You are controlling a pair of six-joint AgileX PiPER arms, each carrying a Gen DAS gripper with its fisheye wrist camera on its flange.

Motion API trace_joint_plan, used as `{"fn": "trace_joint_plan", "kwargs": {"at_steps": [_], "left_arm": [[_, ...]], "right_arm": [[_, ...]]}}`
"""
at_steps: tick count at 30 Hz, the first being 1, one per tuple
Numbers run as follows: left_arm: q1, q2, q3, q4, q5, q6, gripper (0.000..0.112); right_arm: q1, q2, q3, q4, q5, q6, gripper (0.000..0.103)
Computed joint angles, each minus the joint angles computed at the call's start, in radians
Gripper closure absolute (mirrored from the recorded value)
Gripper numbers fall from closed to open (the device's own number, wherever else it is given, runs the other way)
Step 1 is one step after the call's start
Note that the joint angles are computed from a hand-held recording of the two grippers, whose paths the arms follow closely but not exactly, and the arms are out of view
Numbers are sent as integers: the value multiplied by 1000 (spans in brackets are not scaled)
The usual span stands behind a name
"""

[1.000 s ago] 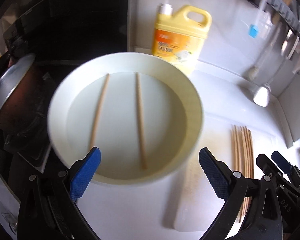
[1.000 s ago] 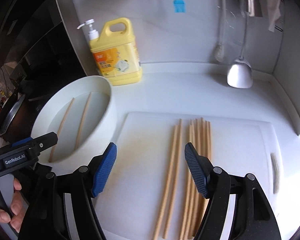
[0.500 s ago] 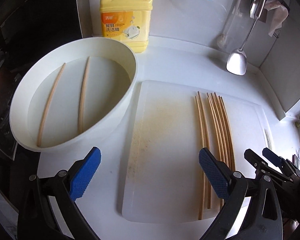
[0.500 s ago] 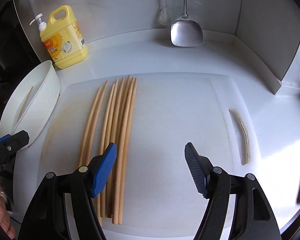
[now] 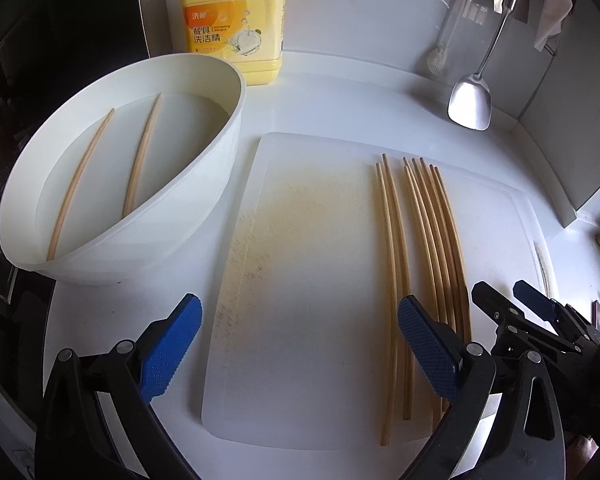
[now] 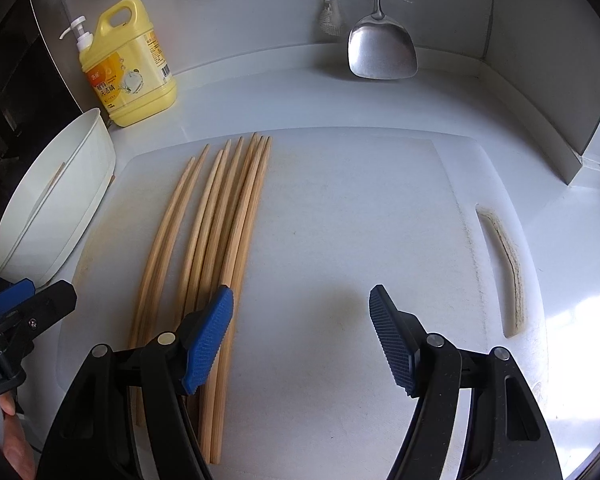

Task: Organize utensils
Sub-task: 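Push the right tool's fingers through the chopsticks to separate another one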

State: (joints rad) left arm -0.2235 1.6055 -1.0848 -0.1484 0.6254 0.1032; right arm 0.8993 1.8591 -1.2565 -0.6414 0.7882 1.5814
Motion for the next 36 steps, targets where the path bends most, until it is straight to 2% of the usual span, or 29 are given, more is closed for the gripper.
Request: {"fn": "trace_joint_plan", "kwargs": {"at_steps": [18, 22, 24, 36], "left_arm": [[-31, 37, -7, 44, -16, -62, 16], [-34, 40, -10, 47, -16, -73, 16], [-37, 43, -12, 53, -15, -80, 16], [-82, 76, -18, 75, -45, -106, 16]], "right_arm": [[-15, 40, -44, -9, 18, -75, 35], [-16, 58, -72, 2, 40, -117, 35], [-12, 81, -105, 5, 87, -141, 35], [-37, 22, 7, -54, 39, -79, 35]]}}
